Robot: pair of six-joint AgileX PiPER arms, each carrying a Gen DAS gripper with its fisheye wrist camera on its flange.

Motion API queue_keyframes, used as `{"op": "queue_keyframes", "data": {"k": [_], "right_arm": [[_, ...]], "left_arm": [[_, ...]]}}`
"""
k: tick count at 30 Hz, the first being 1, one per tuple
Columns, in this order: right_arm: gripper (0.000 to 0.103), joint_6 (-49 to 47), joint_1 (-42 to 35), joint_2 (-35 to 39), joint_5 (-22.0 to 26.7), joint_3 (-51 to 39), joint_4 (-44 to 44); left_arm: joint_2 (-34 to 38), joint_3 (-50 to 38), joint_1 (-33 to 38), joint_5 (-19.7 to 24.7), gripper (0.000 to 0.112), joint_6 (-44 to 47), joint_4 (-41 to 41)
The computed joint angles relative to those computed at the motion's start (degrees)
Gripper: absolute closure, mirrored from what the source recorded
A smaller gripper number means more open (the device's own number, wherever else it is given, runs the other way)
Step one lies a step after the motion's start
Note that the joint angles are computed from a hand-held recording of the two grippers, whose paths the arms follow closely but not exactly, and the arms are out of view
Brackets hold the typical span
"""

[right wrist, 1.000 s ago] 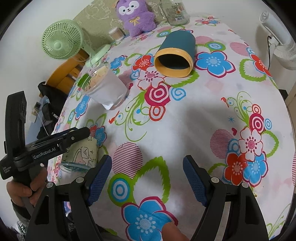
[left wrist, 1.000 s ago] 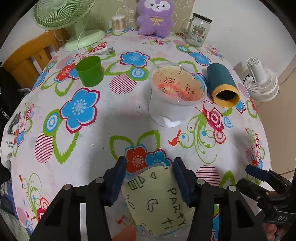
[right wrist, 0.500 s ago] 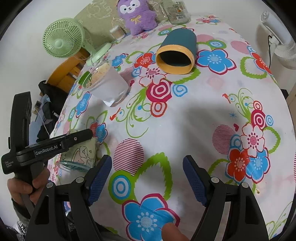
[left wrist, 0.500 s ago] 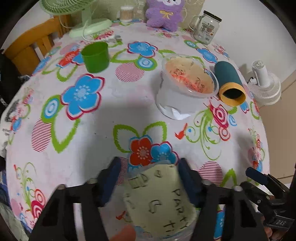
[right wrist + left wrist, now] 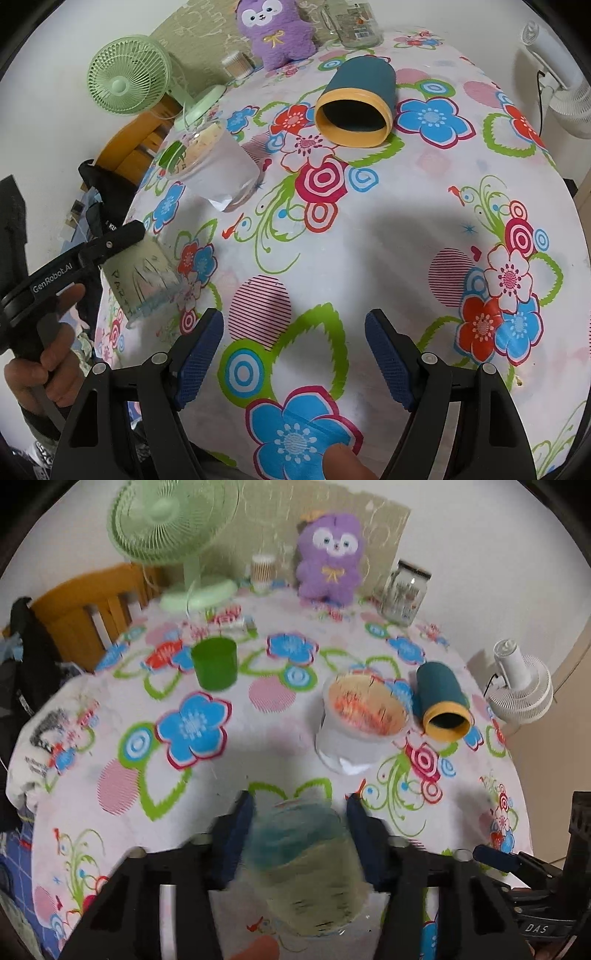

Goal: Flip cup upside down
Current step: 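Rotate the held cup with the left gripper so the teal end faces up, then lower the cup onto the tablecloth with the left gripper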

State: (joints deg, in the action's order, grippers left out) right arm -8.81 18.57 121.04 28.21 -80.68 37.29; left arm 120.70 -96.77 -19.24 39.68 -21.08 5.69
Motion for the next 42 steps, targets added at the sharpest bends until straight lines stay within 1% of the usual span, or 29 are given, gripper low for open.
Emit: {"op": "queue_keyframes", "data": {"k": [2, 6, 9, 11, 13, 17, 22, 26, 29, 33, 38, 41, 42], "right_arm": [[0.022, 0.4, 0.2, 0.1, 0.1, -0.4, -0.3], [0.022, 1.1, 0.8, 0.1, 0.0, -0.6, -1.3], [0.022, 1.2, 1.1, -0.1, -0.1, -0.5, -1.5], [0.022, 1.4, 1.2, -0.4, -0.3, -0.2, -1.7], [0.022, 1.6, 1.3, -0.4, -0.3, -0.3, -2.0], [0.022, 1.1, 1.3, -0.6, -0.5, 0.1, -1.6], [0.022, 0.6, 1.5, -0.7, -0.5, 0.1, -1.2], [0.022, 0.4, 1.5, -0.6, -0.5, 0.0, -0.9], [0.022, 0.1, 1.5, -0.7, -0.6, 0.3, -0.7], [0.022, 0.2, 1.4, -1.0, -0.8, 0.8, -0.7], [0.022, -0.1, 1.2, -1.7, -1.5, 1.8, -0.3], [0.022, 0.1, 1.3, -2.2, -1.7, 2.1, -0.7], [0.022, 0.2, 1.5, -2.4, -1.8, 2.2, -0.9]], "left_arm": [[-0.7, 0.8, -0.6, -0.6, 0.071, -0.6, 1.4], [-1.0, 1.6, -1.0, -0.7, 0.071, 0.7, 0.7], [-1.4, 2.5, -1.6, -1.2, 0.071, -0.1, 1.7], [-1.6, 2.5, -1.5, -1.0, 0.069, 0.5, 0.9], [-2.0, 2.9, -0.8, -1.2, 0.069, 1.6, -1.1], [-2.5, 3.8, -0.5, -1.9, 0.069, 1.4, -1.6], [-4.9, 6.0, -0.7, -3.7, 0.069, 4.1, -4.2], [-5.4, 6.1, -0.9, -3.0, 0.069, 7.0, -7.1], [-5.4, 6.3, -1.1, -3.0, 0.069, 6.6, -6.8], [-5.6, 6.4, -0.8, -2.7, 0.069, 7.8, -8.8], [-7.4, 7.7, -1.0, -3.4, 0.068, 8.8, -9.7], [-8.3, 8.3, -0.9, -3.7, 0.064, 9.8, -10.7], [-8.6, 8.6, -0.8, -3.9, 0.062, 10.4, -11.2]]}}
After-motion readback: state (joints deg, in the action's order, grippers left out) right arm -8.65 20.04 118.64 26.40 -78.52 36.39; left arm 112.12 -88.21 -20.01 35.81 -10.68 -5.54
